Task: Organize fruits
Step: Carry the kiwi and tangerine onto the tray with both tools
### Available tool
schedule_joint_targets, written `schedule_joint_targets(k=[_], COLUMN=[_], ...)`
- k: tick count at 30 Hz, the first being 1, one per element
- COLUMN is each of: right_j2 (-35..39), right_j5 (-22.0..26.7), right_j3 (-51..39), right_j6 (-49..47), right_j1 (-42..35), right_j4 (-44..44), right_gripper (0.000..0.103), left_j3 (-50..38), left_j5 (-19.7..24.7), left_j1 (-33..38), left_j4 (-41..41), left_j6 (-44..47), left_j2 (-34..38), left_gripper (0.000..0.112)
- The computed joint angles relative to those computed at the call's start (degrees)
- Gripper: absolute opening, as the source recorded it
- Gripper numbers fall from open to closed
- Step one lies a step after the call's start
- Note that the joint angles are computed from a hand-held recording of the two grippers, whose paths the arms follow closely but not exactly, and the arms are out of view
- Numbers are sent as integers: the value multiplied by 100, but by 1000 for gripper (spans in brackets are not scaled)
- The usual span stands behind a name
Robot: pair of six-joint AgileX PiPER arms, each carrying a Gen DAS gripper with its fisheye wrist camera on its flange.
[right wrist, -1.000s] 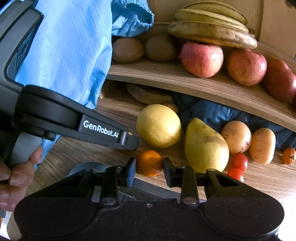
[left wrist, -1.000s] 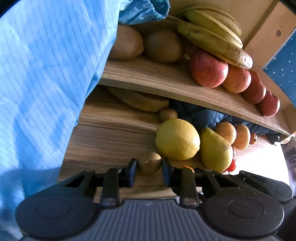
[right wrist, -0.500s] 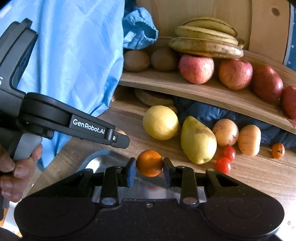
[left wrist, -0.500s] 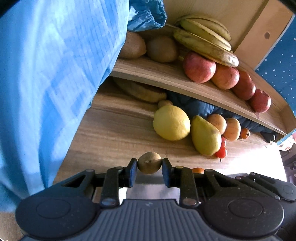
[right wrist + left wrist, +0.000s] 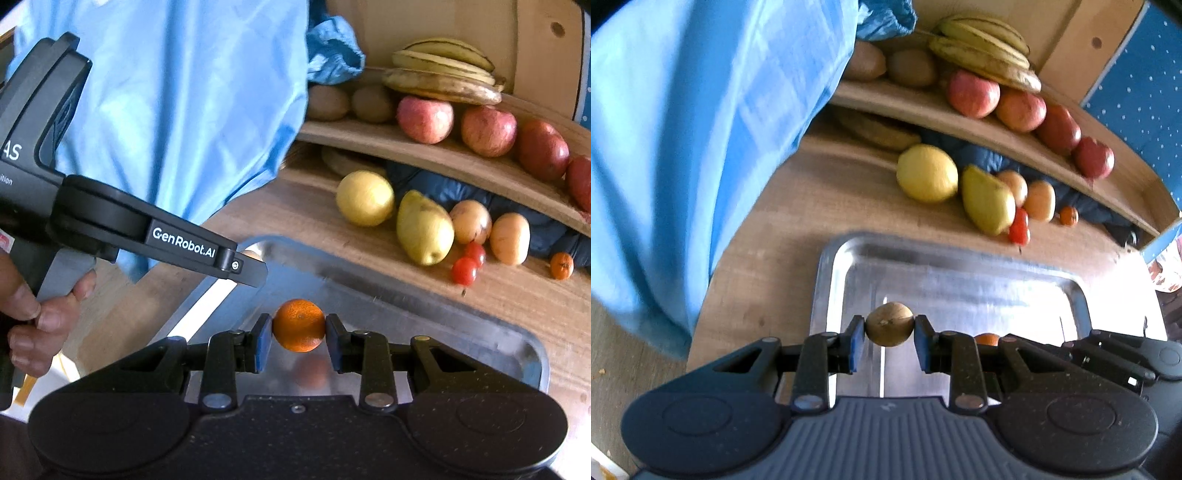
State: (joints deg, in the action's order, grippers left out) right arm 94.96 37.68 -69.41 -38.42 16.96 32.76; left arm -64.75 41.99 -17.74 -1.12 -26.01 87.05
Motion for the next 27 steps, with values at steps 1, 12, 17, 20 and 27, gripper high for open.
schedule_joint_targets(k=[1, 12, 17, 20, 27], right_j2=[-79, -657, -726, -759, -793], right_j5=[57, 357, 448, 495, 528], right_j3=[101, 973, 1077, 1132, 1211], right_j6=[-112, -685, -786, -783, -678], right_j1=[-22, -189, -202, -187, -111], right_j4=[57, 364, 372, 335, 230], right_gripper=[33, 33, 33, 33, 34], left_j3=[120, 753, 823, 896, 1014], left_j5=[9, 87, 215, 247, 285], left_j1=[-40, -397, -489, -562, -636], left_j4=[30, 300, 386, 433, 524], left_j6=[-87, -748, -880, -986, -1149], left_j2=[-101, -638, -718, -765, -831], left_gripper=[31, 31, 32, 32, 32])
